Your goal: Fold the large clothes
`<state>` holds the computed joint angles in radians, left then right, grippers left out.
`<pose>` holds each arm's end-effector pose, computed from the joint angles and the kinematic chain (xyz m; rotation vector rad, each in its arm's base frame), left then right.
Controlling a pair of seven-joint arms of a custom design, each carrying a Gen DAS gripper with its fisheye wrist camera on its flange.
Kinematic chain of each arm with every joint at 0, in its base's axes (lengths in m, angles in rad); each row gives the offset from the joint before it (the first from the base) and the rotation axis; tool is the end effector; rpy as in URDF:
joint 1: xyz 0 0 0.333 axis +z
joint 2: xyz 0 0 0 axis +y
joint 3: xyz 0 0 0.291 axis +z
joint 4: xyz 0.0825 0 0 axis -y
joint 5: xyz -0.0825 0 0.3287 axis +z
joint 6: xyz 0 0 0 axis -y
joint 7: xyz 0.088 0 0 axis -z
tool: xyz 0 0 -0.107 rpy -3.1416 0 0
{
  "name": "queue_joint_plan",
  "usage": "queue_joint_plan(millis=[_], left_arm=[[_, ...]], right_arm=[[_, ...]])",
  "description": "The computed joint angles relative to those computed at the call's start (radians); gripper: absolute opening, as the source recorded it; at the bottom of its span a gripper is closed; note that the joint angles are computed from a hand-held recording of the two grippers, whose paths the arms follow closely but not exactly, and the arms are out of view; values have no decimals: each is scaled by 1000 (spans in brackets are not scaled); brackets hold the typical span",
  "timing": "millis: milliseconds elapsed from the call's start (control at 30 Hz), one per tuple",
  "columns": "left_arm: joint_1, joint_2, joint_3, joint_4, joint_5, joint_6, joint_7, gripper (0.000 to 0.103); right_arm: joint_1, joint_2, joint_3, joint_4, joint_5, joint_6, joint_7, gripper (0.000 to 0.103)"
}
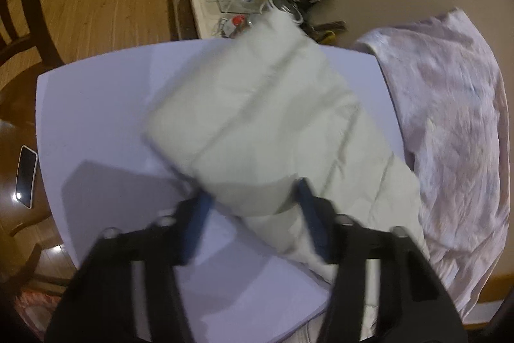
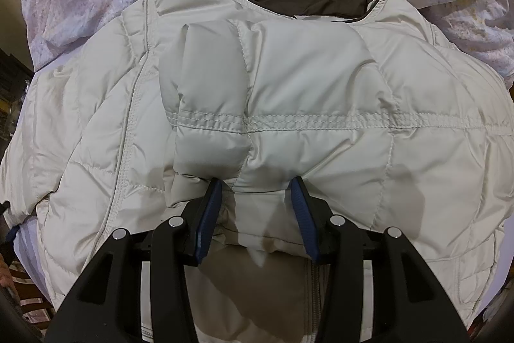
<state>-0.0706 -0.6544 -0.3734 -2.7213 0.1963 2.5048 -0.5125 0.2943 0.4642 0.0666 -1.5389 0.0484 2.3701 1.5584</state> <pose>0.3119 -0.1531 0.4553 -2.8811 0.0589 -0.7474 0.6176 0.2258 0.4257 -2.2746 1.6213 -0.2195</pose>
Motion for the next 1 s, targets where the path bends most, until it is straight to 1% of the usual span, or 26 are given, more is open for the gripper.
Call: queue_joint_plan(millis=[33,67,100,200,333,500,633,767,833,867,900,1000], left_arm=[[-2,-12,8,-18,-4,14,-1,31],[-1,-24,11,-33,-6,28,-5,28],[0,-34,13,-46,-6,42,-4,23],[12,-42,6,-41,6,42,15,11],[18,-37,4,0,32,-3,72,5],[42,-35,-5,58,87,-36,125,3],[72,-22,-32,153,168,-69,174,3],[96,36,-71,300,269,-98,226,3],[104,90,-96,395,327,-109,251,2],[103,118,-107,438,352,-115,259,2],[104,159,-125,502,389,-123,274,2],[90,272,-163,651,482,-144,292,2]], right_arm=[[1,1,-1,1,-1,1,2,47],[1,6,0,6,-2,2,-1,47],[-1,-3,-1,-4,-1,4,-3,47],[0,-5,-1,-12,-4,17,-7,47],[1,-16,-1,-33,-8,33,-8,48],[1,-12,0,-31,-10,43,-15,48],[6,-10,-4,-35,-23,59,-17,48],[12,-13,-7,-46,-44,79,-25,48],[-1,-10,3,-30,-21,56,-41,48],[-21,-8,18,-16,18,30,-62,49],[-37,-11,28,-12,51,15,-79,50],[-94,-39,54,-32,172,-15,-150,64]])
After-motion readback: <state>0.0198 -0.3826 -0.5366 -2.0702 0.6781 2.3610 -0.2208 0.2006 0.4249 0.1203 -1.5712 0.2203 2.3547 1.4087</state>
